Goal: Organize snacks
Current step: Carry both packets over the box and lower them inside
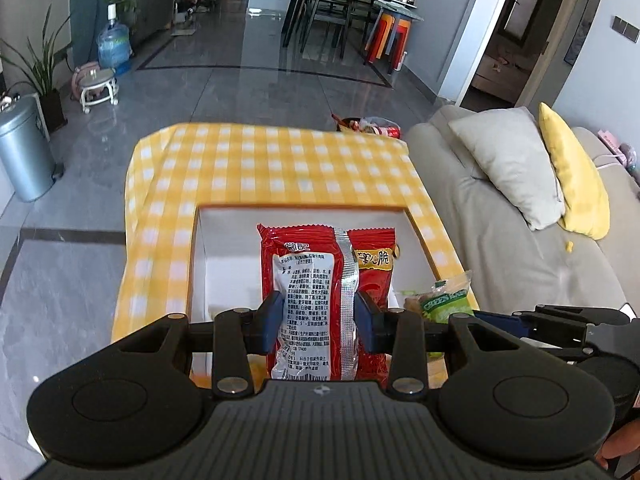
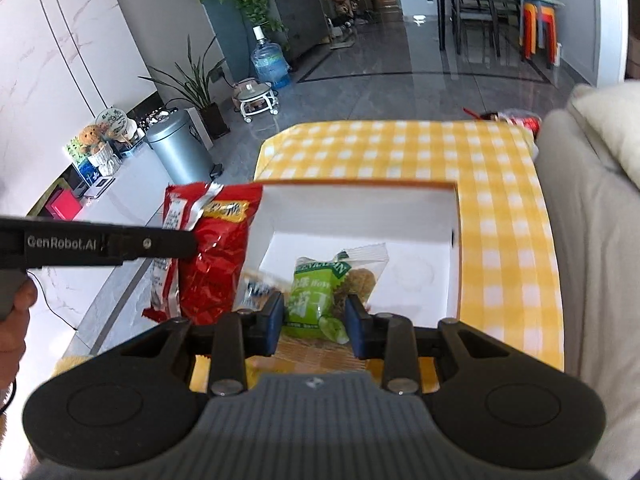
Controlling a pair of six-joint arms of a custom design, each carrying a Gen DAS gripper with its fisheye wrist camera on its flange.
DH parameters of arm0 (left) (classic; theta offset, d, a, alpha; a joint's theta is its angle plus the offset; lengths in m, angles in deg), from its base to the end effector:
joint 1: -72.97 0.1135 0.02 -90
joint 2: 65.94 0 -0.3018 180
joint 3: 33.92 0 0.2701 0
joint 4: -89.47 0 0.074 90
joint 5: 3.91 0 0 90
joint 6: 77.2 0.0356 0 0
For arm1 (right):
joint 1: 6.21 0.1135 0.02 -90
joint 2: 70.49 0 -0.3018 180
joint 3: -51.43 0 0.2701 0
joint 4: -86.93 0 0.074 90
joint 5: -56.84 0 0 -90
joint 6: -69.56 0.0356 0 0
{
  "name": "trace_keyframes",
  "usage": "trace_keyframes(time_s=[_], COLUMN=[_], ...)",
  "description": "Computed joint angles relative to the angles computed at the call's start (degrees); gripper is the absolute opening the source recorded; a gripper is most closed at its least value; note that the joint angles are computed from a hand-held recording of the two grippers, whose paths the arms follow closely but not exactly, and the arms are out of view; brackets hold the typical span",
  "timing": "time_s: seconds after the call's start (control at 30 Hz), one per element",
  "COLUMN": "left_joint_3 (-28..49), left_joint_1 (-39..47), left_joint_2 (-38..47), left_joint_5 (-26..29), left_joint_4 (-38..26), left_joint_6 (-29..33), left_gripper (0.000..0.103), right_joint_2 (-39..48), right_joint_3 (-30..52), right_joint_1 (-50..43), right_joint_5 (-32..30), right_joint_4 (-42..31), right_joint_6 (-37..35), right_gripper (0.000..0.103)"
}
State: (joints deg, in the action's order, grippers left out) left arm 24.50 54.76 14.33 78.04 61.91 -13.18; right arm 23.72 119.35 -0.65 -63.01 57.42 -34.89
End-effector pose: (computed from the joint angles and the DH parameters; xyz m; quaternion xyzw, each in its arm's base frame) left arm 0.2778 -0.0861 0.2275 -0.0877 0.9318 -0.0691 0.3454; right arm 0.3399 0.0509 0.2081 -0.2350 0.8963 0.2234 0.3023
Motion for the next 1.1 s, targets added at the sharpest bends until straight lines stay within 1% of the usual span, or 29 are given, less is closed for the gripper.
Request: trace_keyframes(time_s=[0.2,0.4,0.53,0.77,1.1], left_joint_3=[6.57,11.96,15.50,22.04,27.99], left_joint_1=[2.64,4.68,5.39,5.70,6.10], left_joint_2=[8.92,20.41,26.97,35.58,42.80], left_joint_5=[2.07,4.39,5.61,3.82,1.55], left_joint_4=[-0.09,-0.56,-2.65,-8.03,-11.10], left_joint_6=[4.02,6.95,8.36,9.50,10.56], left_gripper=[0.044,0.044,0.044,0.044,0.044], right_joint_2=[9.44,19.55,23.87,30.37,36.26], right_joint_3=[9.42,17.56,19.93,23.78,28.32], right_joint_1=[2.53,5.20,7.07,9.63,10.43], right_joint_5=[3.05,9.05,13.29,20.02,22.36], right_joint_4=[-2.52,-6.28,-6.54,-6.76,-8.38], right_joint_6=[-0.70,-3.97,-5.83,-7.36,-8.34], right_gripper=[0.030,0.030,0.030,0.030,0.030])
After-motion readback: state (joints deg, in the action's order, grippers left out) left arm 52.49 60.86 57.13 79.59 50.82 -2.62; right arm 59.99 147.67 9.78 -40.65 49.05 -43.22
